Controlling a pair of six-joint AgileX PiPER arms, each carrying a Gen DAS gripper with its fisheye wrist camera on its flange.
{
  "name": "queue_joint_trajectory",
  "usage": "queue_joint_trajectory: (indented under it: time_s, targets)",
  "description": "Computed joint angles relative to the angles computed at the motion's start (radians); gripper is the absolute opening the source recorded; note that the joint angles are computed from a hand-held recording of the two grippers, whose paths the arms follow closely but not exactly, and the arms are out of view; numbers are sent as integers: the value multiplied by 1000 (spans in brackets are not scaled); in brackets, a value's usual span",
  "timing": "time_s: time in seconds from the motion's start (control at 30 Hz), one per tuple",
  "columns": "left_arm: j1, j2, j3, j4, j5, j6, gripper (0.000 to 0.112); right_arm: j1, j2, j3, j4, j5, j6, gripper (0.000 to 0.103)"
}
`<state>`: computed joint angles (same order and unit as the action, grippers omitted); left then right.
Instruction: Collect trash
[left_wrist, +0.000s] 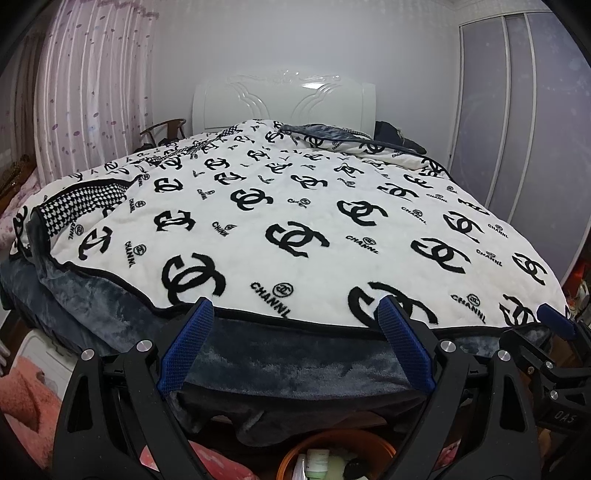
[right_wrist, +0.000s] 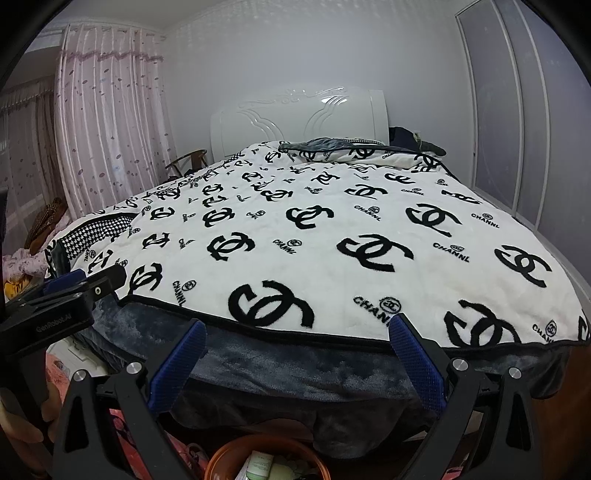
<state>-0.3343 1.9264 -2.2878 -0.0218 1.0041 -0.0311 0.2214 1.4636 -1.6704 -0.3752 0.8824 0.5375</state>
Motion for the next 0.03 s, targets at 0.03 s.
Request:
queue_joint_trajectory:
  time_s: [0.03]
  targets:
    - [-1, 0, 1, 3, -1, -1, 88, 2, -3, 4, -4, 0, 3, 98]
